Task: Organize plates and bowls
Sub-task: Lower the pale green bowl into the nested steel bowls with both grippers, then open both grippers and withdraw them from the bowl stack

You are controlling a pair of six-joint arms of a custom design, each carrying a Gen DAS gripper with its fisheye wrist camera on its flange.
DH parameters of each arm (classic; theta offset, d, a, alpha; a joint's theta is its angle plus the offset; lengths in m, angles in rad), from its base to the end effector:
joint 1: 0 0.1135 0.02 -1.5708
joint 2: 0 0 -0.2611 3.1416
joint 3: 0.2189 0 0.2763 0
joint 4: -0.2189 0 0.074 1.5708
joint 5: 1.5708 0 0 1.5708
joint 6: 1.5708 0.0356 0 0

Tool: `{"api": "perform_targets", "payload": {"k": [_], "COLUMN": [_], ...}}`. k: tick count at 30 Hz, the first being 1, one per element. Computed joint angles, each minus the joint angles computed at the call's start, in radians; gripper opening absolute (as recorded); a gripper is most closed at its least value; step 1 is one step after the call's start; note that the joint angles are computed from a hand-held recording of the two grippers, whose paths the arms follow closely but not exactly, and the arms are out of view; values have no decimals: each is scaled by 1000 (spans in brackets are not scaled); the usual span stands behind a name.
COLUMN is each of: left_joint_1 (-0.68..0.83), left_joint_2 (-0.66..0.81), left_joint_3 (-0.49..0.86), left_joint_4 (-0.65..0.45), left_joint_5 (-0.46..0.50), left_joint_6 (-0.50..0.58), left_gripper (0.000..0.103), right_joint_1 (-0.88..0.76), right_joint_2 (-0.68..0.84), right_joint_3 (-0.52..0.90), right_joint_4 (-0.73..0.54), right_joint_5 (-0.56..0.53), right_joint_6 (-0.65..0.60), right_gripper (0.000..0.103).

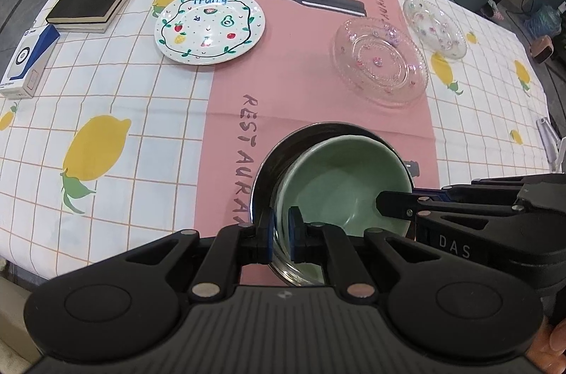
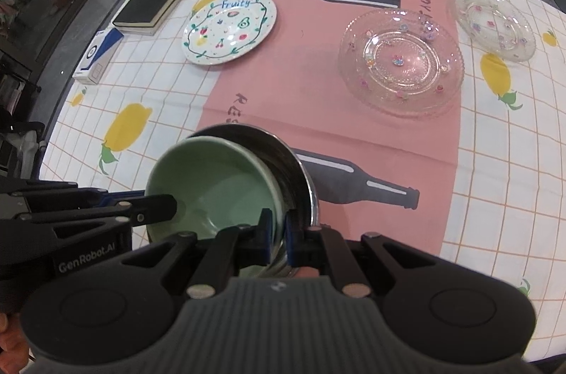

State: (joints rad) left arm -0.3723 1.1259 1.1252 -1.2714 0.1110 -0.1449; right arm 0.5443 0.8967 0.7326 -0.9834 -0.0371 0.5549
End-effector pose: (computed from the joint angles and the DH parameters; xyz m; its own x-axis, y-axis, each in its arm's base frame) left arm 0.1938 -0.0799 0.3045 -0.9375 0.2121 -0.2759 0.2592 0.9545 -0.1473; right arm 0.1515 0.0933 0.2327 -0.9424 0.0450 -0.3313 -0.0399 0.9687 0.2452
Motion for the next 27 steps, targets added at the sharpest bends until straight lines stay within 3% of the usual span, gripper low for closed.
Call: {"api": "perform_targets", "payload": {"k": [11, 17, 27], "left_joint_1": [-20, -27, -36], "left_joint_2": [14, 20, 6], "left_joint_3": [-16, -1, 33], "left_joint_4": [18, 20, 6], "left_joint_5": [-28, -29, -46], "left_joint_6": [2, 1, 9], "left_gripper": [8, 15, 19], "right_joint_1": [-22, -23, -22], "right_joint_2": [28, 22, -21], "right_joint_3": [-9, -5, 19], "right_joint_4": [21, 21, -10], "right_joint_5": [-19, -21, -16], "right_joint_6": [-15, -29, -50], "right_gripper": [5, 16, 22]}}
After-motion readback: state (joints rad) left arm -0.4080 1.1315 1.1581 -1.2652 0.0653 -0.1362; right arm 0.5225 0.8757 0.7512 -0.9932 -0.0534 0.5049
